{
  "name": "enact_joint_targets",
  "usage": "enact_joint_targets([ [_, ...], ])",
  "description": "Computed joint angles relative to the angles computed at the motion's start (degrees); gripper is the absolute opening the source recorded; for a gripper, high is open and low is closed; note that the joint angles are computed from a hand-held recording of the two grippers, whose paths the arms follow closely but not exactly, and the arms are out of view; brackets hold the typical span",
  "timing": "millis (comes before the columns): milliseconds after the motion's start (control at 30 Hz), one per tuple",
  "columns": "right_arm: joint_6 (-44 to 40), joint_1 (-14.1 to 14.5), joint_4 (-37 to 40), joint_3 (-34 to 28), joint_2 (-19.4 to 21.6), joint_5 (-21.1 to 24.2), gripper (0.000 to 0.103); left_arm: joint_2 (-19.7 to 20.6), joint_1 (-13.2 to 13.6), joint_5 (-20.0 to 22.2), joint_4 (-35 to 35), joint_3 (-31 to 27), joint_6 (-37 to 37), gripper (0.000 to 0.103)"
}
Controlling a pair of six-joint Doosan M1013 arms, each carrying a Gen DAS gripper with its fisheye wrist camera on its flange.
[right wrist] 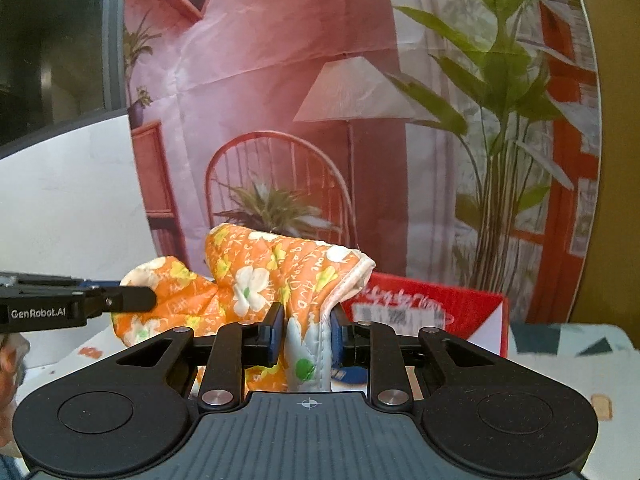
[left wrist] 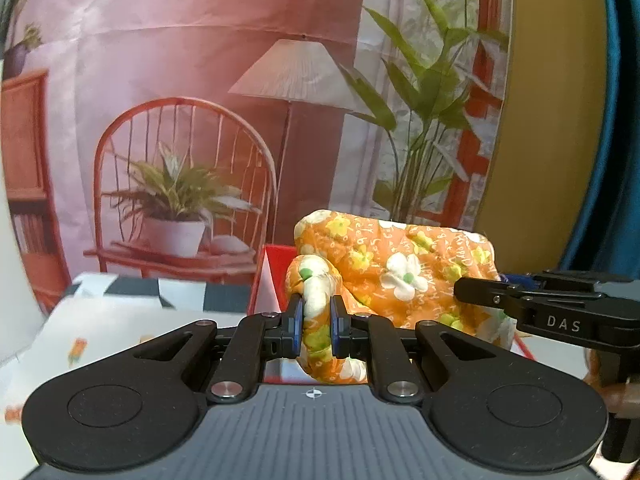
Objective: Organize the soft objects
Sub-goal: 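Lift the orange mitt with both grippers over the red box, then lower the orange mitt into the red box and open both grippers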
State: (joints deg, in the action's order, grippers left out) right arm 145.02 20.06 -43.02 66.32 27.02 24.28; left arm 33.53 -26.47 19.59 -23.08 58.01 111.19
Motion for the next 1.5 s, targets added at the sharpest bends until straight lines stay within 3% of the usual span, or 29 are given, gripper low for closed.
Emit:
enact_joint_targets([
  [67,-1.41,-0.80,1.51,-1.40,1.05,0.24,0.022,2.18,-0.55,1.89,6.54,-3.90,-4.99,0.014],
  [233,-4.91,-2.35,4.27,-4.93,3.91,2.25,0.021,7.46,-1.09,8.73,12.44,-13.28,-9.28,0.014],
  [467,-17.36,-3.64,16.82,-8.80,7.22,8.43,0.021,16.75,-1.15,28.73,14.22,-30.23,-11.86,0.014],
  [633,-20.59,-4.95,28.33,-10.89,8.83,13.68,0.021,19.95,-0.84,37.38,12.73,-35.91,-11.01,0.014],
  [900,-21.58,-5.07,32.49,-14.35,10.61,20.33,0.019,21.46,-0.76,40.46,12.67,-38.59,-10.24,0.015],
  [1000,-22.28,-5.03,33.08,-16.17,11.48,22.97,0.019,20.84,-0.88,39.30,12.83,-37.54,-9.38,0.020],
  [1167,-24.37,-5.04,34.25,-18.41,12.44,26.96,0.019,18.58,-0.74,35.58,12.26,-33.66,-8.82,0.044],
  [1333,-24.26,-4.46,31.76,-20.69,13.57,30.97,0.021,15.71,-0.47,31.53,11.75,-29.02,-8.57,0.046],
  [1500,-21.17,-3.25,25.52,-20.02,12.90,30.93,0.034,12.63,-0.15,27.71,11.33,-23.89,-8.15,0.046],
])
